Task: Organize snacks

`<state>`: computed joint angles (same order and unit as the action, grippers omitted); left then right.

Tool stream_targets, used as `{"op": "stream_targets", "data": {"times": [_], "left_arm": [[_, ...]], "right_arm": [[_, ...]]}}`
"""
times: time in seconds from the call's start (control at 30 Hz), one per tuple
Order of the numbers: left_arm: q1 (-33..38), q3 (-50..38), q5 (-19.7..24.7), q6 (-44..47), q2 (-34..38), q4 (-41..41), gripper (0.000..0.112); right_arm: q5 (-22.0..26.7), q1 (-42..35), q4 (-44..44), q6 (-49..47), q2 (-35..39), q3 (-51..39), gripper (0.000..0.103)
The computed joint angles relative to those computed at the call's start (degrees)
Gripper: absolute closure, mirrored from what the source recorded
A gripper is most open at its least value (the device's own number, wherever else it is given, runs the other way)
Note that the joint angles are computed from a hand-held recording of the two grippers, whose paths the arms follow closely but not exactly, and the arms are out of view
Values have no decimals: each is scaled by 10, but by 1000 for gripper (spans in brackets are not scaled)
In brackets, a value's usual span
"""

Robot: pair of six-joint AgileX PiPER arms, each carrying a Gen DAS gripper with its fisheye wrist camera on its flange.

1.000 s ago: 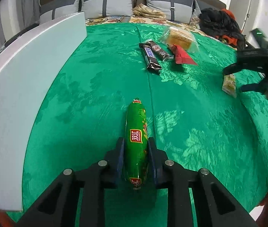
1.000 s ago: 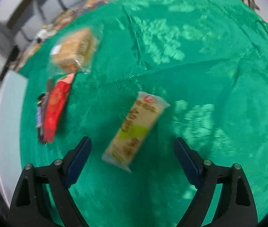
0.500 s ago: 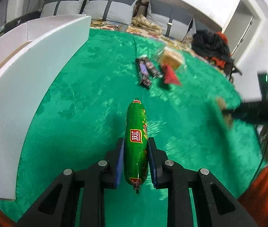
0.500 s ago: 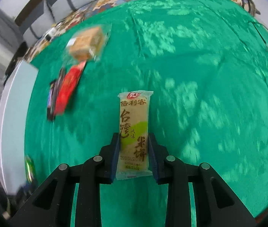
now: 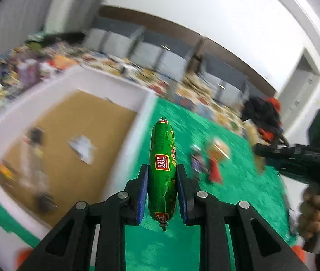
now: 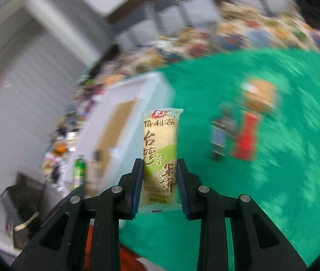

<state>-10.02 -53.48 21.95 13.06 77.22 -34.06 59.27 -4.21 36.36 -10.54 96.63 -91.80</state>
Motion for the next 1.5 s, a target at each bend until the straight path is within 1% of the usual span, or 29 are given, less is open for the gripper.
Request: {"op": "stream_targets", "data": {"times": [0.1,0.13,0.17,0.2,0.23,0.27,0.3,0.33,0.37,0.4,0.43,0.5,0.57,0.67,0.7,0.8,0.83,0.9,0.97,1.03,1.07,1.13,1.2,1.27,1.3,1.33,1.4,1.47,1.5], "left_arm": [[72,-37,29,-20,17,76,89],[93,-36,33,-2,19,72,89],[112,-43,37,-5,30,90,89],[127,-50,40,-10,41,109,89],[139,-46,33,-13,49,127,89],[143,-44,22,-36,58,160,84],[144,-43,17,-80,71,216,75],[148,-46,20,-129,92,269,46],[151,-37,13,-163,101,300,27],[157,-29,3,-176,106,308,26],[164,-12,-10,-168,106,293,26],[178,21,-24,-105,92,223,24],[173,42,-35,-91,80,197,24],[148,57,-31,-85,54,174,24],[129,64,-31,-99,39,179,24],[63,57,-24,-136,15,192,23],[36,47,-17,-155,11,202,22],[-21,32,-18,-183,8,217,19],[-97,11,-27,-242,19,264,11],[-168,-15,-44,-290,54,308,10],[-193,-32,-41,-313,78,329,10],[-239,-70,-40,-359,139,374,10],[-279,-116,-34,-446,222,454,10],[-299,-158,-20,-501,289,508,10],[-306,-181,-12,-526,318,533,10],[-313,-193,-8,-555,336,559,10],[-316,-223,-1,-581,377,582,10],[-316,-249,7,-597,410,592,10],[-315,-256,8,-611,421,602,10]], "right_arm": [[1,88,-20,43,49,-101,73],[0,109,-27,53,64,-126,73],[-1,131,-35,62,84,-154,73],[-3,157,-46,76,106,-184,72],[-8,172,-46,83,118,-197,71],[-15,184,-35,83,136,-212,67],[-38,199,-27,84,146,-210,50],[-49,207,-28,87,151,-207,38],[-62,216,-35,93,155,-199,29],[-80,221,-45,94,149,-176,29],[-90,219,-48,88,140,-154,29],[-116,213,-64,69,113,-95,30],[-153,196,-103,46,80,-15,30],[-228,142,-195,18,28,130,30],[-258,112,-238,17,12,186,30],[-327,22,-333,19,-9,293,30],[-353,-22,-363,17,-15,327,30],[-401,-109,-387,-11,-22,376,30],[-435,-183,-372,-65,-22,398,30],[-455,-242,-332,-134,-16,404,30],[-460,-263,-314,-160,-14,404,30],[-470,-299,-253,-231,-2,402,30],[-468,-327,-149,-336,12,396,29],[-452,-345,-46,-426,16,391,26],[-445,-351,-22,-443,21,386,25],[-439,-354,-18,-445,22,383,24],[-423,-364,-12,-443,30,373,18],[-390,-390,29,-476,46,358,14],[-387,-396,39,-479,47,357,14]]}}
